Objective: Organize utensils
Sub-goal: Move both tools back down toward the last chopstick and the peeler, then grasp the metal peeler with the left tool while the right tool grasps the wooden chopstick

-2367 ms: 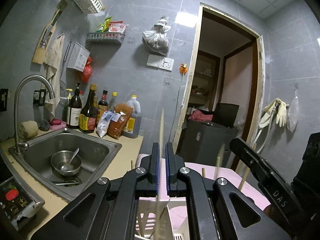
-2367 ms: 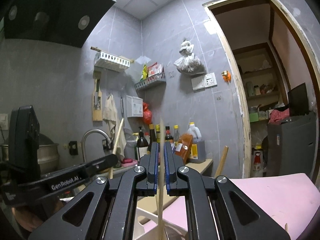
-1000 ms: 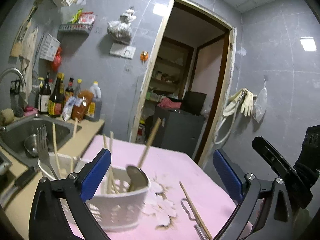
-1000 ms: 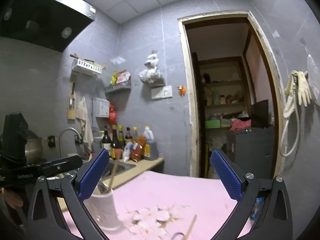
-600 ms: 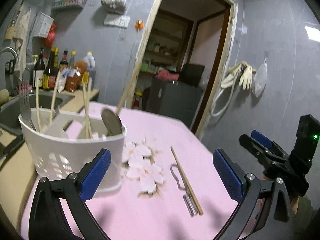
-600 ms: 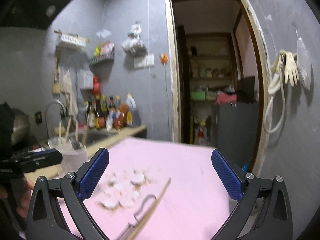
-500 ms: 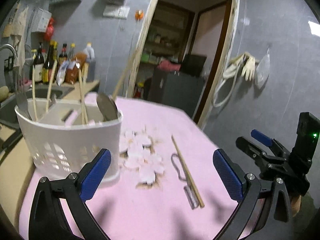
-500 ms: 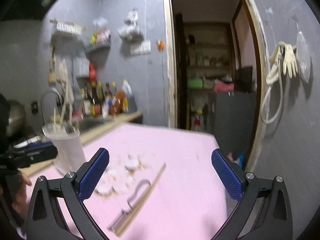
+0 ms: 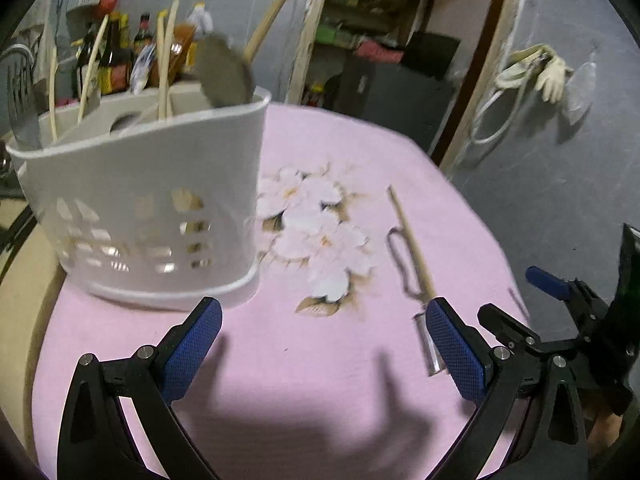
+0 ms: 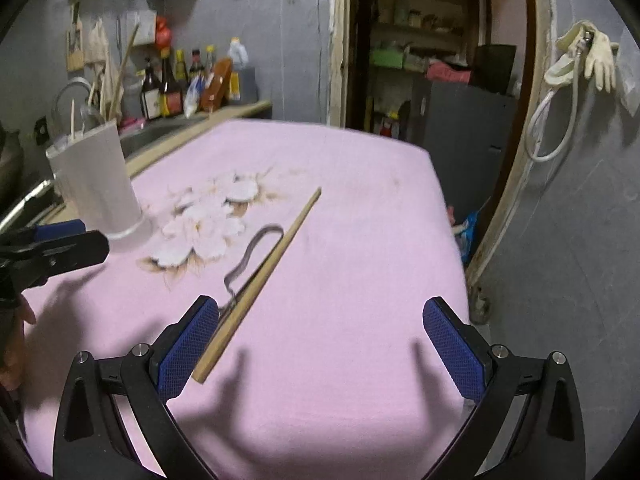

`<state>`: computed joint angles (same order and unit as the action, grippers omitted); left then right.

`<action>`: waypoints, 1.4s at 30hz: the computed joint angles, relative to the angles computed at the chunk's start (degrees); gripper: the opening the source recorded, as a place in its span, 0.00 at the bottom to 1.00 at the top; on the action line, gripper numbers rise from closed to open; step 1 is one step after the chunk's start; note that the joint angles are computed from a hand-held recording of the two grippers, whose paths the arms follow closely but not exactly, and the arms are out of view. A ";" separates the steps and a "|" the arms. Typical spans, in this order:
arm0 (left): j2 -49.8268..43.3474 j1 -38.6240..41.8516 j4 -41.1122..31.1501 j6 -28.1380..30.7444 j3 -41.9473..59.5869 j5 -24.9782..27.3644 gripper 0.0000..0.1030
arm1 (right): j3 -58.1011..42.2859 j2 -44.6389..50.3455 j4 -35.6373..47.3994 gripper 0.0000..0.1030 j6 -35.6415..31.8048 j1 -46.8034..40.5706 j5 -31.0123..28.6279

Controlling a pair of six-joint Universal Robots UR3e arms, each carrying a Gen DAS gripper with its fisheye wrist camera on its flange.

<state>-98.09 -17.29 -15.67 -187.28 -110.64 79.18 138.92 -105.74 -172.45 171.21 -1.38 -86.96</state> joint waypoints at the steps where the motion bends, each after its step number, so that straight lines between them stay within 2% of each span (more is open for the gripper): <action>1: -0.25 0.17 -0.99 -0.23 0.31 0.12 0.97 | -0.81 1.07 0.42 1.00 0.01 0.94 -0.93; 5: -1.53 -0.05 -5.28 -0.63 2.43 2.26 0.97 | -4.33 5.66 3.08 1.00 -0.76 4.38 -4.72; 10: -1.56 0.17 -6.20 -0.51 2.46 2.18 0.97 | -6.94 8.94 5.28 1.00 -2.39 6.60 -6.18; 17: -3.12 -0.83 -8.79 -0.13 5.53 2.12 0.97 | -10.33 12.94 5.67 1.00 -3.77 9.87 -13.03; 20: -4.19 -1.29 -9.58 0.46 6.82 1.36 0.97 | -9.62 12.44 4.59 0.99 -3.76 8.53 -14.70; 23: -5.55 -1.72 -11.19 1.30 8.82 -0.15 0.97 | -7.66 9.67 4.47 0.97 -3.54 4.33 -12.48; 26: -7.35 -2.01 -13.22 2.46 11.54 -1.78 0.97 | -5.07 6.23 4.47 0.80 -4.71 0.07 -8.86; 28: -8.90 -2.36 -14.93 3.63 14.18 -2.36 0.97 | -3.62 3.24 6.10 0.64 -5.68 -2.96 -4.72; 30: -10.29 -2.77 -16.54 4.79 16.80 -3.04 0.97 | -2.32 0.99 6.79 0.56 -6.99 -5.00 -1.12; 32: -11.67 -3.05 -18.04 5.92 19.42 -3.67 0.96 | -2.11 1.50 5.68 0.55 -8.15 -4.51 -0.96; 35: -13.96 -3.65 -20.14 7.54 23.53 -4.23 0.96 | -3.12 3.31 5.44 0.41 -9.71 -3.86 0.33; 38: -16.74 -4.23 -22.04 8.99 27.67 -4.46 0.86 | -3.64 4.56 4.66 0.24 -10.30 -3.37 1.00; 39: -17.44 -4.46 -22.45 9.33 28.52 -4.41 0.82 | -3.44 4.29 4.51 0.14 -10.36 -3.62 1.16; 40: -18.12 -4.85 -22.67 9.48 29.11 -4.28 0.77 | -2.96 3.76 4.53 0.09 -10.55 -4.16 1.55; 42: -20.17 -4.97 -25.27 10.39 32.35 -5.01 0.69 | -1.91 1.84 5.60 0.07 -10.49 -5.66 2.79</action>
